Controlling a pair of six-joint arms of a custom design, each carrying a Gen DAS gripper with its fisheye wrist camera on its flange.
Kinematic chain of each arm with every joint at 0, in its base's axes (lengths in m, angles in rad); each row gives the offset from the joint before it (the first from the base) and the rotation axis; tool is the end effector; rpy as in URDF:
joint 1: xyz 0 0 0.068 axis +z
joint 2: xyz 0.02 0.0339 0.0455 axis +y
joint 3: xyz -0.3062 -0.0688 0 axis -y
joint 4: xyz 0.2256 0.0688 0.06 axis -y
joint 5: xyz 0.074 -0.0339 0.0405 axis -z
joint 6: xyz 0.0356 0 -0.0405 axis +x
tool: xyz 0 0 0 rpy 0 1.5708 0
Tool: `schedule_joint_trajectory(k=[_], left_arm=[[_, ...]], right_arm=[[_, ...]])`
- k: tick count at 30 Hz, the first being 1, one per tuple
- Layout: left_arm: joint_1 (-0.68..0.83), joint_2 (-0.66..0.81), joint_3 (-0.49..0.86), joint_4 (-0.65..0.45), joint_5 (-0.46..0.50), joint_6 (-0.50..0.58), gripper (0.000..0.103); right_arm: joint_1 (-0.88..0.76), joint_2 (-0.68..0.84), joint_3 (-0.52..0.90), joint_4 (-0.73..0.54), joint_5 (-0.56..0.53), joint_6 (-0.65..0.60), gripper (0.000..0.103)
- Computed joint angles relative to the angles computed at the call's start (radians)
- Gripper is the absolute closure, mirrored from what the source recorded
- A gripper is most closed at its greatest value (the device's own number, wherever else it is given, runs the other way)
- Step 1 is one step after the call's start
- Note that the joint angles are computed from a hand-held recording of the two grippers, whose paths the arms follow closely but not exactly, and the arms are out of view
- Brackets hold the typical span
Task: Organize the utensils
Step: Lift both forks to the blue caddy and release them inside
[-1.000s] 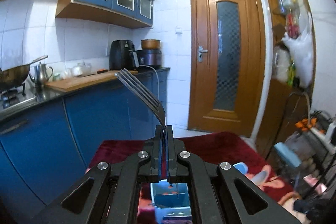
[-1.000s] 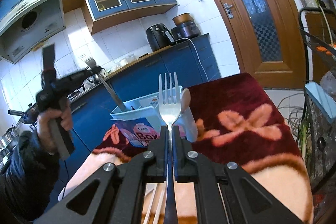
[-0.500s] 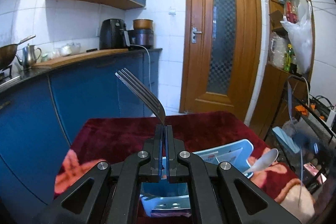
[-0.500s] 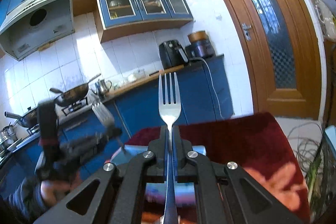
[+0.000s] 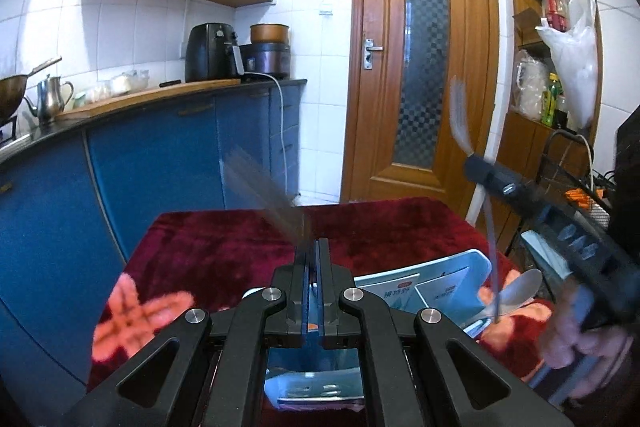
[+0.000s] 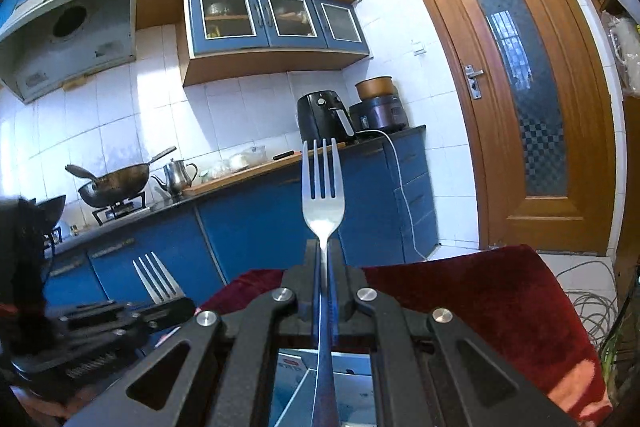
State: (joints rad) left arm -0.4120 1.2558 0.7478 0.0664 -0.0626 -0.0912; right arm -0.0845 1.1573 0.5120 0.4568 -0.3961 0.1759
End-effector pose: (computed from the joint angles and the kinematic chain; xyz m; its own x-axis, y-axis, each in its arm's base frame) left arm 0.2304 -0.0983 0.3005 -0.4217 0.0851 -0.9027 0.3107 0.9489 -0.0557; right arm 0.2186 -0.0047 0.2861 -0.2363 0.1820 -0.9545 -0.2625 0.9338 0.2431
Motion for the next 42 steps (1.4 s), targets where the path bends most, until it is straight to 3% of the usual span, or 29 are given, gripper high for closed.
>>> schedule_joint_trajectory(k=[2,9,12,15,24,26,28,29,36,39,42], left_arm=[[0.008,-0.001,0.025,-0.059,0.027,-0.024,0.097],[-0.010,-0.026,0.035,-0.085,0.029,-0.020,0.089],[-0.019,-0.054,0.029,-0.080,0.018,-0.022,0.081],[-0.015,-0.066,0.034,-0.097,0.029,-0.030,0.080],[-0.005,-0.101,0.034,-0.135,0.041,-0.042,0.080],[-0.006,-0.118,0.033,-0.154,0.042,-0.040,0.080],[-0.011,-0.134,0.036,-0.180,0.044,-0.036,0.079],[-0.013,-0.150,0.030,-0.192,0.043,-0.036,0.078],[-0.042,-0.249,0.023,-0.286,0.008,-0.048,0.074],[-0.044,-0.297,0.026,-0.338,0.009,-0.055,0.074],[-0.058,-0.348,0.032,-0.401,-0.002,-0.062,0.074]], right_arm=[[0.025,0.011,-0.016,0.035,0.045,-0.030,0.098],[0.087,0.033,-0.042,0.108,0.173,-0.088,0.098],[0.095,0.038,-0.048,0.103,0.178,-0.087,0.098],[0.099,0.026,-0.048,0.058,0.167,-0.098,0.097],[0.099,-0.072,-0.019,-0.199,0.132,-0.173,0.097],[0.095,-0.095,-0.012,-0.240,0.118,-0.169,0.089],[0.088,-0.133,-0.013,-0.263,0.103,-0.163,0.075],[0.084,-0.155,-0.012,-0.280,0.095,-0.161,0.074],[0.052,-0.298,0.042,-0.446,0.060,-0.134,0.073],[0.016,-0.370,0.090,-0.587,0.024,-0.123,0.072],[0.031,-0.440,0.138,-0.737,0.087,-0.110,0.072]])
